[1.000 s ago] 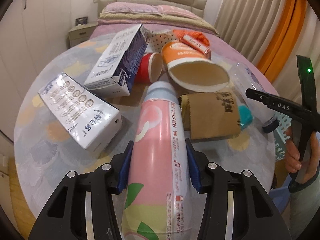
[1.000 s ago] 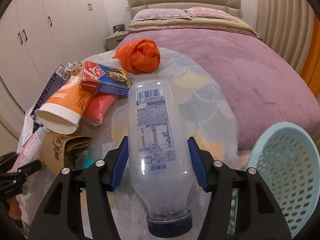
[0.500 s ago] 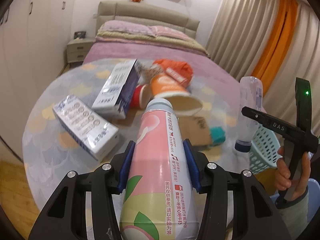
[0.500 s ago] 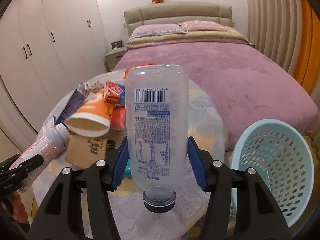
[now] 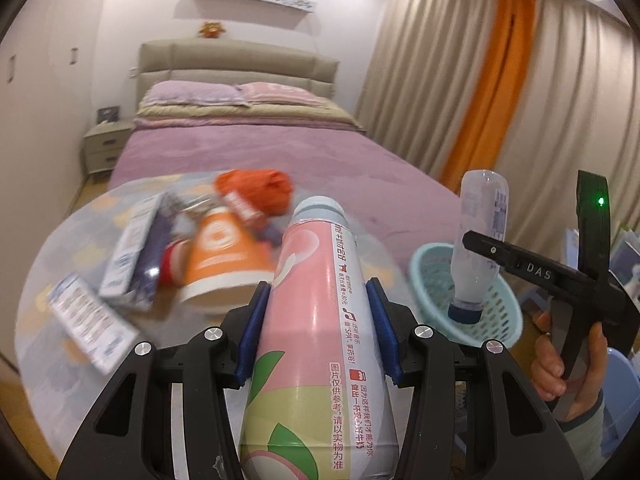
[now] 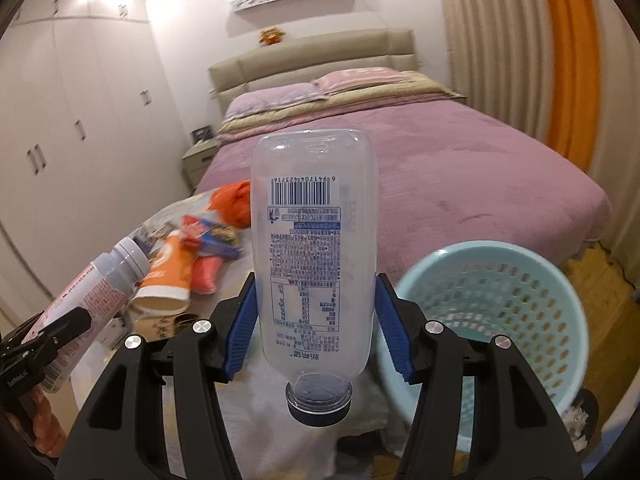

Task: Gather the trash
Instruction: 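Carry both bottles over the blue basket and open both tools to drop them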

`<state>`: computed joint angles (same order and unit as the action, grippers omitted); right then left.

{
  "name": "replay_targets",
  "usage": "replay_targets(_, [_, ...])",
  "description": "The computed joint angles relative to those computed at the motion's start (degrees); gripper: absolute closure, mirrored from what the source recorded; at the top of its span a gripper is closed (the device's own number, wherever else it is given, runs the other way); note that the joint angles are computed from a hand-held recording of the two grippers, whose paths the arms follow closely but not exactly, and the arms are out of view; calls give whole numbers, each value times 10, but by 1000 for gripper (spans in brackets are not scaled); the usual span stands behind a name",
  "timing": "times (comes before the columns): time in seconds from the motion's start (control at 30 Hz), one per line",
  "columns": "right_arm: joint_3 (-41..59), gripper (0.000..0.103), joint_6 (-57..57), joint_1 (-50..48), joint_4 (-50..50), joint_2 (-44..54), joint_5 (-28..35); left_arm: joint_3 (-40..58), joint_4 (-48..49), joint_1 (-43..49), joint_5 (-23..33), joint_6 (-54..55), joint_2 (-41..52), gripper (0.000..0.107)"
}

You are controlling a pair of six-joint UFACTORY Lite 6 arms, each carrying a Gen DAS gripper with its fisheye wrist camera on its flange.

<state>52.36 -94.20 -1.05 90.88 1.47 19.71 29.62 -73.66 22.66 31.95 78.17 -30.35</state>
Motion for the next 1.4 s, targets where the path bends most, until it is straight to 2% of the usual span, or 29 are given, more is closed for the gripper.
replay_targets(0.2, [12, 49, -24, -97, 17, 28, 2, 63, -89, -186, -102, 26, 98, 60])
replay_targets(0.33, [28, 49, -86, -146, 74, 81, -8, 124, -256, -311, -168, 163, 198, 60])
replay_targets(0.43, [48, 49, -98, -171, 88, 126, -10, 188, -380, -374, -188, 269, 289, 60])
replay_targets(0.5, [62, 49, -100, -184, 88, 157, -12, 241, -412, -401, -184, 287, 355, 60])
replay_targets(0.63, [79, 49, -139, -195, 122, 199, -27, 351, -367, -435, -178, 223, 478, 60])
replay_targets(0.7, [88, 50, -152, -196, 135, 218, -34, 415, -263, -436, -165, 107, 541, 60])
replay_targets(0.77, [94, 49, -174, -198, 156, 236, -38, 497, -173, -422, -114, -13, 625, 60])
replay_targets(0.8, [102, 49, -181, -197, 165, 247, -43, 515, -146, -421, -106, -54, 644, 60])
replay_targets(0.93, [99, 49, -271, -195, 257, 269, -44, 561, -138, -438, -130, -68, 710, 60])
replay_targets(1.0, [107, 49, -276, -197, 264, 290, -43, 590, -98, -441, -129, -120, 744, 60])
replay_targets(1.13, [137, 49, -197, -204, 199, 328, -50, 619, -32, -430, -87, -189, 776, 60])
replay_targets(1.17, [135, 49, -216, -201, 219, 328, -56, 619, -19, -429, -85, -199, 777, 60])
replay_targets(1.23, [135, 49, -192, -201, 196, 326, -49, 628, 6, -435, -96, -229, 781, 59])
replay_targets(1.3, [140, 49, -137, -203, 144, 327, -42, 603, -33, -425, -83, -191, 762, 50])
replay_targets(1.4, [139, 48, -123, -209, 129, 325, -39, 562, -83, -410, -64, -138, 725, 43])
